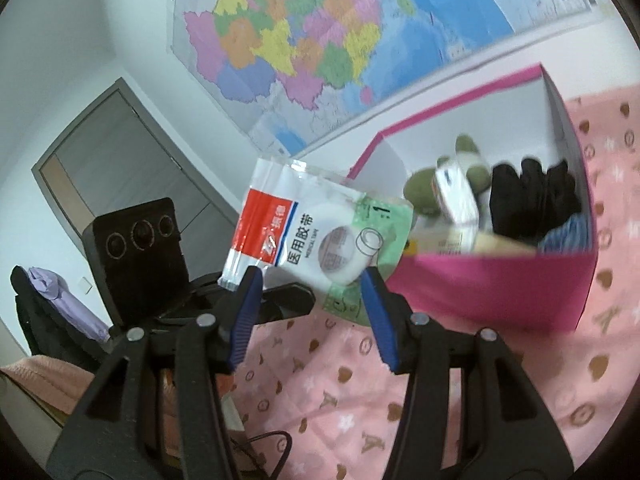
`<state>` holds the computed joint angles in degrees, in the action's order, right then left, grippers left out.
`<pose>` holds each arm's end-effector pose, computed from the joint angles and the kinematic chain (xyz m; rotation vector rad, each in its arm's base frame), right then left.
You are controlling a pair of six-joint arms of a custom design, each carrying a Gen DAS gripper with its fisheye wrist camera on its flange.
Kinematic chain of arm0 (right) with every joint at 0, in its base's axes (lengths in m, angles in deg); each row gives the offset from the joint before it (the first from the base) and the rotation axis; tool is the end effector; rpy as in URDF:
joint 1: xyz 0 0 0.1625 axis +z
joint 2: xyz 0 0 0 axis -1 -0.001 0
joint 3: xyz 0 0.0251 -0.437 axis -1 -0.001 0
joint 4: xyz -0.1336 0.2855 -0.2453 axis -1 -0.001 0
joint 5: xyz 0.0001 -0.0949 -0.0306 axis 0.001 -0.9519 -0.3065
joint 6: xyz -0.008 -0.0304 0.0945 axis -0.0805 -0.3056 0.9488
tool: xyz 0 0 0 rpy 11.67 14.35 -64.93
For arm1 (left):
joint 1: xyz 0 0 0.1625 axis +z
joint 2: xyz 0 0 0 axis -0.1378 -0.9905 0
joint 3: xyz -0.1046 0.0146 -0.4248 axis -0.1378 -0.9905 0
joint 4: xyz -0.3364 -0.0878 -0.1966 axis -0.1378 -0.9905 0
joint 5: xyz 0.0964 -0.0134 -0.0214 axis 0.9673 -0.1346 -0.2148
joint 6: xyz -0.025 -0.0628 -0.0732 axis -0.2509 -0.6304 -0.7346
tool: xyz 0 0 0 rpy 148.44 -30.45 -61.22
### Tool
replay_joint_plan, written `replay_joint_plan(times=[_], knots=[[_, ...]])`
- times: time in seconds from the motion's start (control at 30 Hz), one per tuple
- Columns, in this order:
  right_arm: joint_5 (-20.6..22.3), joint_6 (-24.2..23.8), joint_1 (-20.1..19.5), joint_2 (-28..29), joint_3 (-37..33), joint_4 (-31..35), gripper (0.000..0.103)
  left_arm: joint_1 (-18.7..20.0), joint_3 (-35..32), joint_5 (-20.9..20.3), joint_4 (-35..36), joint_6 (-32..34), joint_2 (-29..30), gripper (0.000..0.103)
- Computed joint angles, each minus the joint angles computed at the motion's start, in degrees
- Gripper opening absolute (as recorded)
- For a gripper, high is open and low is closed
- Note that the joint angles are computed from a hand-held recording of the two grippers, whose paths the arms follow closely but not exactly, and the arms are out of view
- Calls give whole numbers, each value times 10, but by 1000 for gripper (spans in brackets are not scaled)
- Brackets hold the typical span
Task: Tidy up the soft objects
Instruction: 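Carry the medical-tape pack into the magenta box and open both grippers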
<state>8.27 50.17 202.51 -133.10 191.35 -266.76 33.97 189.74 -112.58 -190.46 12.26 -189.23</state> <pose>0.2905 -0.2937 0.1126 -0.9901 2.4708 -1.1177 -0.1675 -0.2792 0.3206 1.1700 2.6453 -0.8620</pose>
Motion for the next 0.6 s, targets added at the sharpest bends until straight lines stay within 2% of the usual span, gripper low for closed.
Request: replay_joint_plan(times=[0.17,0.27,0.33,0.37,0.4,0.47,0.57,0.6], knots=[[-25,1,14,-20,-30,35,54,33,-16,-1,-45,34,40,11],[-44,5,21,-23,-56,60,54,69,-31,-16,-69,45,67,11],[-62,9,25,-24,-77,80,54,87,-42,-6,-65,35,83,16],[-76,13,28,-22,-84,84,54,95,-49,10,-58,21,92,33],[-90,17,31,-20,-92,89,54,99,-52,36,-52,1,98,55],[-111,27,33,-17,-104,99,54,101,-47,76,-57,-17,100,67],[-121,28,35,-14,-105,94,54,99,-42,107,-38,-30,87,71],[-127,25,38,-13,-104,89,54,96,-38,113,-30,-34,79,76]])
